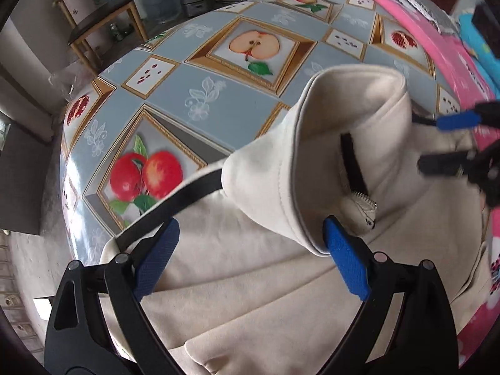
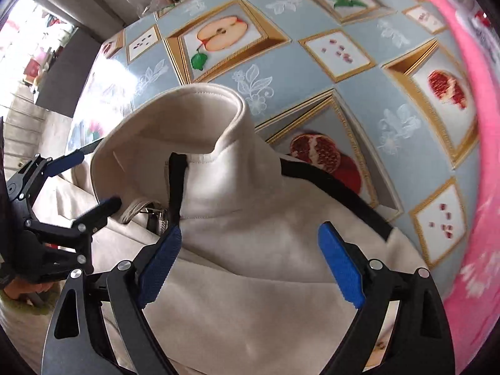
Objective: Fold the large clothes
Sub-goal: 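Grasp the jacket collar with both tools and lift it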
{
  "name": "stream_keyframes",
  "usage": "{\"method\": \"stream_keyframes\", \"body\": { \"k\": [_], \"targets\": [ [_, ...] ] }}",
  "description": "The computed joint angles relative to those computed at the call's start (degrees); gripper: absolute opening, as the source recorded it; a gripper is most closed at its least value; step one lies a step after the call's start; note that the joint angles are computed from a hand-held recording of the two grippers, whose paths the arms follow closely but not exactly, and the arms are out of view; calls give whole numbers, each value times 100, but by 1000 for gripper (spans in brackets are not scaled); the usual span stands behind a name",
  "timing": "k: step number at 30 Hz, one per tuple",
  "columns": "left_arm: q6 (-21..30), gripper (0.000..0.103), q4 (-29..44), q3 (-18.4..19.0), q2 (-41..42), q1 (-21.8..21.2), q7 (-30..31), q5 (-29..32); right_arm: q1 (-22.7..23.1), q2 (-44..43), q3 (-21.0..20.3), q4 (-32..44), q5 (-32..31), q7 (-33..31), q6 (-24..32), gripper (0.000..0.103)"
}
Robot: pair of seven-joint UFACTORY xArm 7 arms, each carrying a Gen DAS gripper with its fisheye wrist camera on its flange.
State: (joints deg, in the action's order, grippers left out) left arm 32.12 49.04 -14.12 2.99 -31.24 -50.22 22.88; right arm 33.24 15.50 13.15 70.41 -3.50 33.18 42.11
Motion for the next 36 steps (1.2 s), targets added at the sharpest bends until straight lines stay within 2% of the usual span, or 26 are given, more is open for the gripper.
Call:
{"method": "stream_keyframes", "body": {
  "k": [2,4,8,10,12,15,22,26,31,33,35,36],
  "targets": [
    [-131,89,-119,8,-60,-2,-167,62,102,-4,-107,78,-357,265,-194,87],
    [-323,89,-232,15,-112,30,-289,34,330,231,-290,507,-1011,737,-63,87],
    [-456,89,-238,30,-72,90,-460,109,801,1168,-605,1858,-2046,1166,1054,87],
    [-442,89,-219,29,-73,88,-451,158,915,1590,-730,2396,-2229,1160,1588,87],
    [-418,89,-203,28,-68,85,-399,220,919,1665,-764,2504,-2230,1122,1836,87],
    [-417,89,-237,20,-100,89,-275,220,661,1469,-638,2177,-1851,968,1730,86],
    [-441,89,-332,-10,-234,106,-112,221,-280,543,5,981,205,-317,1151,83],
    [-511,89,-356,-46,-243,126,-60,198,-200,253,59,522,337,-700,984,83],
    [-682,89,-253,27,-35,136,-258,255,38,434,-44,379,-66,-638,556,83],
    [-752,89,-299,53,-54,121,-387,348,86,352,-62,136,-175,-576,234,78],
    [-701,89,-398,33,-167,96,-409,401,111,89,-35,-248,-250,-561,-88,61],
    [-670,89,-479,6,-262,84,-401,437,103,-17,-30,-431,-314,-603,-270,56]
  ]
}}
